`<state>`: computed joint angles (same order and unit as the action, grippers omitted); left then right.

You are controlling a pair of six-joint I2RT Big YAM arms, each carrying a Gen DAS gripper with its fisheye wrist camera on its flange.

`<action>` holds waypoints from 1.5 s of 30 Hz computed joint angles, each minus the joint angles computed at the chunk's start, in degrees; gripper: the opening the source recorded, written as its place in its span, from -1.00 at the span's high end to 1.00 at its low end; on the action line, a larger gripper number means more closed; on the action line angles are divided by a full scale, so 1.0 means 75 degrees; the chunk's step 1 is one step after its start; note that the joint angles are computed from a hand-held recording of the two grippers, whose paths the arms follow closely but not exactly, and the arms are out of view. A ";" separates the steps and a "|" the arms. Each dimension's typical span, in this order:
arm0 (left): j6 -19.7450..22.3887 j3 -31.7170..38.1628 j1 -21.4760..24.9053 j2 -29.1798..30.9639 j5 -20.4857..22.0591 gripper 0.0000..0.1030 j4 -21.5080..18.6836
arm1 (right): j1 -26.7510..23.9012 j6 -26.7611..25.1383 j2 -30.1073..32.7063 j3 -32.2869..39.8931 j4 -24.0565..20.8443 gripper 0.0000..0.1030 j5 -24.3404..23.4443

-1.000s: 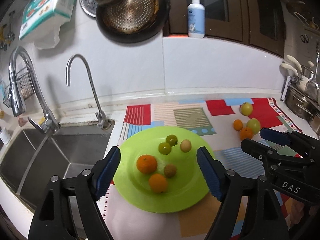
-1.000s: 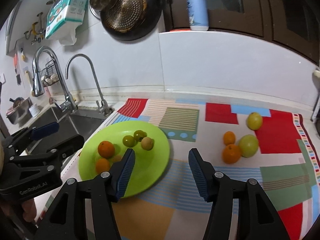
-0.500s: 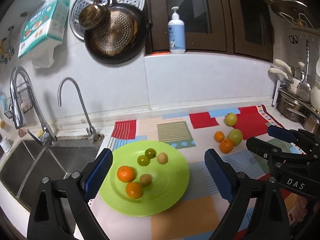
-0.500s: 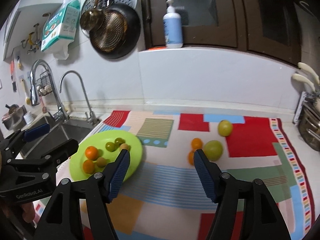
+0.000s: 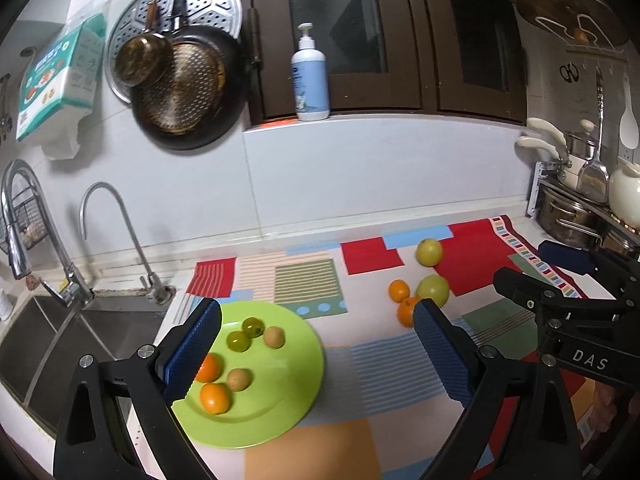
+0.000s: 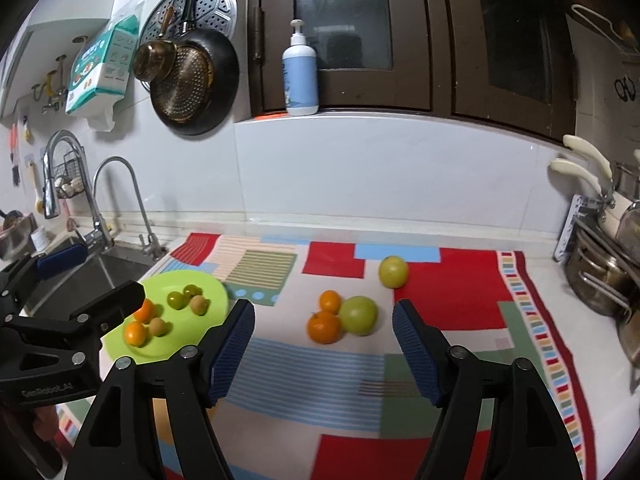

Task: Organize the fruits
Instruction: 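Withdraw both open tools from the plate toward the remaining fruits, then grasp an orange with the left tool while the right grasps the large green fruit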

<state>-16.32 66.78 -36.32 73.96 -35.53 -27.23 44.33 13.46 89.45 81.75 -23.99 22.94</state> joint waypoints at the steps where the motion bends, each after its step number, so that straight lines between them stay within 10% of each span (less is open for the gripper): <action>1: 0.0004 0.0077 -0.0019 0.0076 0.0003 -0.91 -0.0026 | -0.0058 -0.0038 -0.0014 -0.0015 0.0005 -0.40 -0.0038; 24: 0.0825 0.1230 0.0163 0.1941 0.1284 -0.81 0.0362 | -0.1227 -0.2279 0.0824 0.0681 -0.0414 -0.45 -0.1543; 45: 0.1333 0.2569 0.0742 0.3710 0.3013 -0.39 -0.0579 | -0.1604 -0.4742 0.2636 0.2349 -0.1737 -0.32 -0.2706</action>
